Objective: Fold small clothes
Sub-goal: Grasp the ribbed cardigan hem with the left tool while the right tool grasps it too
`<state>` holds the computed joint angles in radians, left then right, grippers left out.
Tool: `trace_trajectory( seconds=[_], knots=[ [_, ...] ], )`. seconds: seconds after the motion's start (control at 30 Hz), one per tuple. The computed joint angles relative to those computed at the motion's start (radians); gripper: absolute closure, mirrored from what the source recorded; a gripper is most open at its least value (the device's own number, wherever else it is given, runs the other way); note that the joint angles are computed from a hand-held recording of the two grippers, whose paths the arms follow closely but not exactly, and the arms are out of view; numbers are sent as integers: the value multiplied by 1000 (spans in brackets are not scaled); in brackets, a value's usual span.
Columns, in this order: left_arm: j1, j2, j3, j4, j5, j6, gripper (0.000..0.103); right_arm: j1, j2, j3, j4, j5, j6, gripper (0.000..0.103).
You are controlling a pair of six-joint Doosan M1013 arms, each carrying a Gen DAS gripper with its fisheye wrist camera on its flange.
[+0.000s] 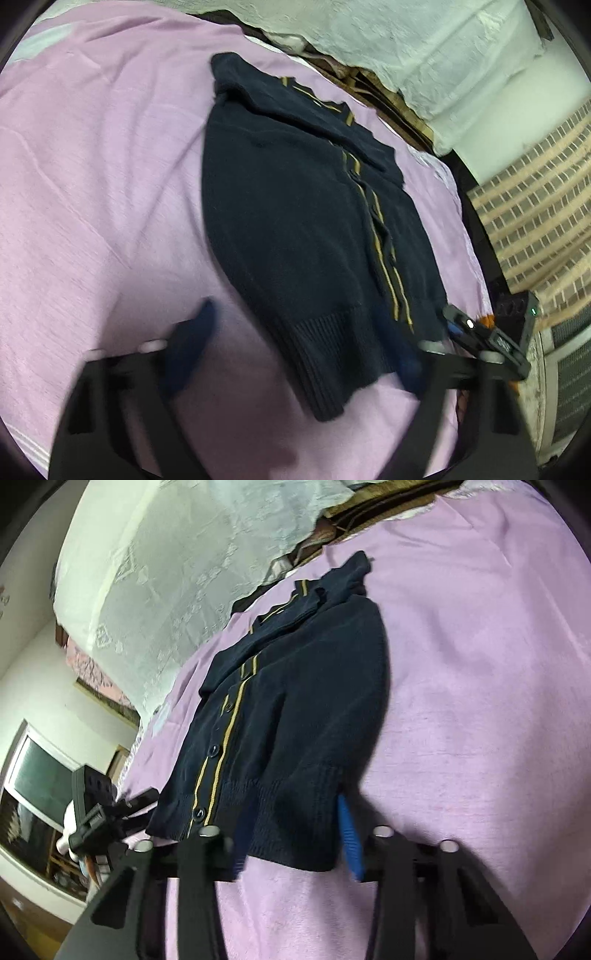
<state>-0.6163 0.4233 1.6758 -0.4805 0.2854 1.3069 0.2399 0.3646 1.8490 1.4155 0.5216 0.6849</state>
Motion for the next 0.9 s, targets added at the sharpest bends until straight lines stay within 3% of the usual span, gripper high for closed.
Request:
trace_trajectory(
  seconds=[0.03,0.1,0.17,0.23,0.27,0.3,0.37,0.43,0.57,0.77,0.9],
  knots=[
    [-1,3,-3,-18,12,24,49,0,1,-1,0,1,2,66],
    [-11,4,-8,65,18,-47,53,5,-1,-1,-16,-7,5,66],
    [-14,3,-9,37,19,-8,57,9,-1,-5,-36,-13,16,66],
    [-19,6,-15,91,30,-51,68,11,0,-7,-45,-16,22,68],
    [-18,8,-16,99,32,-62,76,12,-1,-6,-43,-16,17,75],
    [-13,7,-13,54,28,-27,84,10,0,-6,-35,-9,9,81],
    [-4,4,-5,-53,22,62,91,8,-1,-4,-7,-4,-22,85],
    [-4,-1,-2,-53,15,61,92,10,-8,1,20,-16,-61,87],
    [-15,-12,-13,87,9,-50,93,17,-28,0,57,-39,-122,88],
    [-18,-19,-45,272,16,-195,93,4,-18,-44,38,7,-100,89],
    [-8,-12,-66,285,15,-205,93,-6,2,-70,44,29,-67,89]
  ],
)
